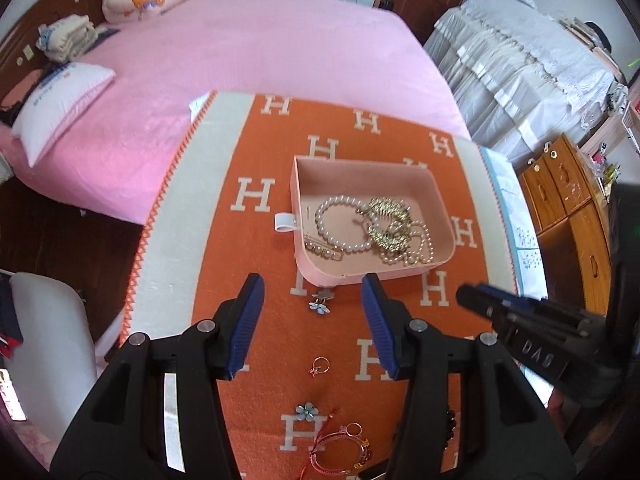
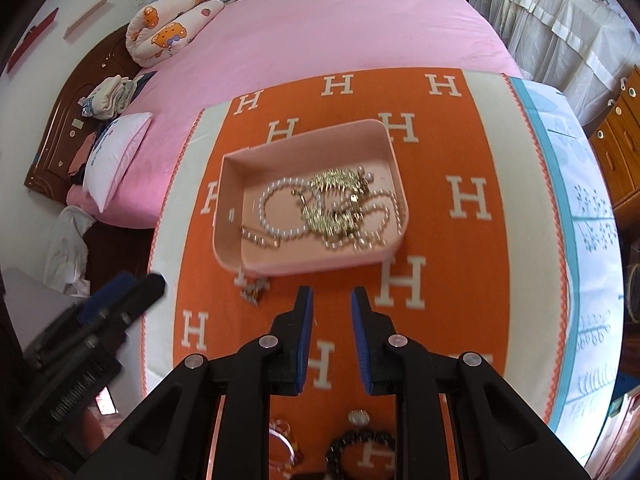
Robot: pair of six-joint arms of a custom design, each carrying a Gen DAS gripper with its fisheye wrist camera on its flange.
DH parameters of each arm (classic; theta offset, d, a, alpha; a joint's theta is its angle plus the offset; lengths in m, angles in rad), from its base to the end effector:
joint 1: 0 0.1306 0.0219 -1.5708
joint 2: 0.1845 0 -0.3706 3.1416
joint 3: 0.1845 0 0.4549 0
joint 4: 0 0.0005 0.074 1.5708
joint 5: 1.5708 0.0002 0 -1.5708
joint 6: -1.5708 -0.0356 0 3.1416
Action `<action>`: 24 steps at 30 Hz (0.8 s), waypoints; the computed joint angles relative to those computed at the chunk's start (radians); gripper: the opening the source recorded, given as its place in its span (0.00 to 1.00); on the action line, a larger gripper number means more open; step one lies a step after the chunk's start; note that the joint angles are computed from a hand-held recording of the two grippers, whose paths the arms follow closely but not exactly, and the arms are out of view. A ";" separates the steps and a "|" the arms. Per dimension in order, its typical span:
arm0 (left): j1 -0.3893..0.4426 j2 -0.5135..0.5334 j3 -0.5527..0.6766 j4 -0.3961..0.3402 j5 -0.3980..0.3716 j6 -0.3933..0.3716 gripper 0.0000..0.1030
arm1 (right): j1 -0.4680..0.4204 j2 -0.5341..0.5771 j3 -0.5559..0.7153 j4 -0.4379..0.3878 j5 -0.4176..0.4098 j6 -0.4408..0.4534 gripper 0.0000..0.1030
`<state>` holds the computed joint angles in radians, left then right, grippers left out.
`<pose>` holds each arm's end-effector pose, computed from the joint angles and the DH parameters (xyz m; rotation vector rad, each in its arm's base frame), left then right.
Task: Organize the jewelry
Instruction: 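Withdraw both grippers and move the right gripper toward the white watch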
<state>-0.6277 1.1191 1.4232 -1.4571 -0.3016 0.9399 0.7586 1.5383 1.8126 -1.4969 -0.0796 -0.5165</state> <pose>0.3311 -0.2278 0.5255 -0.4934 2.5895 -0.1108 0.3998 0.3822 0.5172 -0.3681 2.8592 0.3940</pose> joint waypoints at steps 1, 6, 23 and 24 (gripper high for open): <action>-0.008 -0.002 0.007 -0.006 -0.012 0.002 0.46 | 0.003 -0.018 -0.015 -0.003 0.001 -0.002 0.19; -0.067 -0.022 0.045 -0.036 -0.077 0.037 0.46 | 0.011 -0.097 -0.070 -0.010 0.005 -0.006 0.19; -0.271 -0.092 0.081 -0.194 -0.132 0.225 0.46 | 0.061 -0.357 -0.248 -0.018 0.021 0.052 0.31; -0.288 -0.090 0.084 -0.208 -0.144 0.237 0.46 | 0.068 -0.372 -0.262 -0.016 0.017 0.063 0.31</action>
<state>-0.9161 1.0287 1.5070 -1.6651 -0.4461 1.1771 0.8264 1.1662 1.5510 -1.5125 -0.0627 -0.4539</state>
